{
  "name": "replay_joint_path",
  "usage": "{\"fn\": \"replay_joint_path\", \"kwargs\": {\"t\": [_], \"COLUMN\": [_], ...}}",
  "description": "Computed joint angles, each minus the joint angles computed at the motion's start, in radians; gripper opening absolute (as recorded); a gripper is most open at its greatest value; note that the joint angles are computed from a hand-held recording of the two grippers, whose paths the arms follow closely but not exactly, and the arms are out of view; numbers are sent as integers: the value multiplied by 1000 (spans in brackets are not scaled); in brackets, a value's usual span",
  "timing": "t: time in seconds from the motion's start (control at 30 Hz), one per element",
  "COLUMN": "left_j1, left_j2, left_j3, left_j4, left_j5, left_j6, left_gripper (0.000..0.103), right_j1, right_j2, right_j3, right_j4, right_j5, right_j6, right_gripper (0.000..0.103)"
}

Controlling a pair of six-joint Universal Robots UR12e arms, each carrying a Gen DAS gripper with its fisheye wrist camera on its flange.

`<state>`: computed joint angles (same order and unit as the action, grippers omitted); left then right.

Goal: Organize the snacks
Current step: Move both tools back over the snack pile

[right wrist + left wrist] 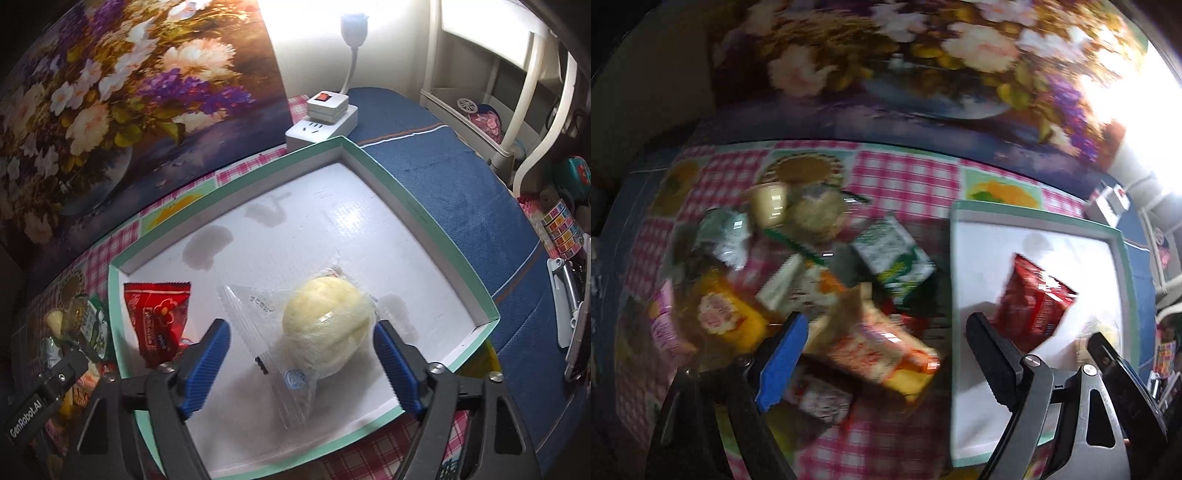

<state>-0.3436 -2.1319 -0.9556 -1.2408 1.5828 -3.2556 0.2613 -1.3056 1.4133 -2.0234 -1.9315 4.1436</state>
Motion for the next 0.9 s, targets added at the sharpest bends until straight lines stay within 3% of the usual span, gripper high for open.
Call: {"fn": "replay_joint_path", "kwargs": {"t": [0.07,0.2,0.5,0.9], "left_j1": [7,23,59,91], "left_j2": [7,25,67,110], "left_j3": [-10,-33,-98,-162], "left_j4": [3,13,45,49], "left_j5": [25,60,111,168], "left_j6": [-6,-28,-74,-99], "left_gripper": [95,95,95,95], "right_j1": [8,20,45,82], "right_j2": [4,11,22,46], "right_j3": [-5,-15,-33,-35], "right_j4": [-4,-14,-41,-174], "right_j5": [-5,-5,-3,78], "right_j6": [-5,-25,-59,-130], "right_gripper": [100,103,103,103]}}
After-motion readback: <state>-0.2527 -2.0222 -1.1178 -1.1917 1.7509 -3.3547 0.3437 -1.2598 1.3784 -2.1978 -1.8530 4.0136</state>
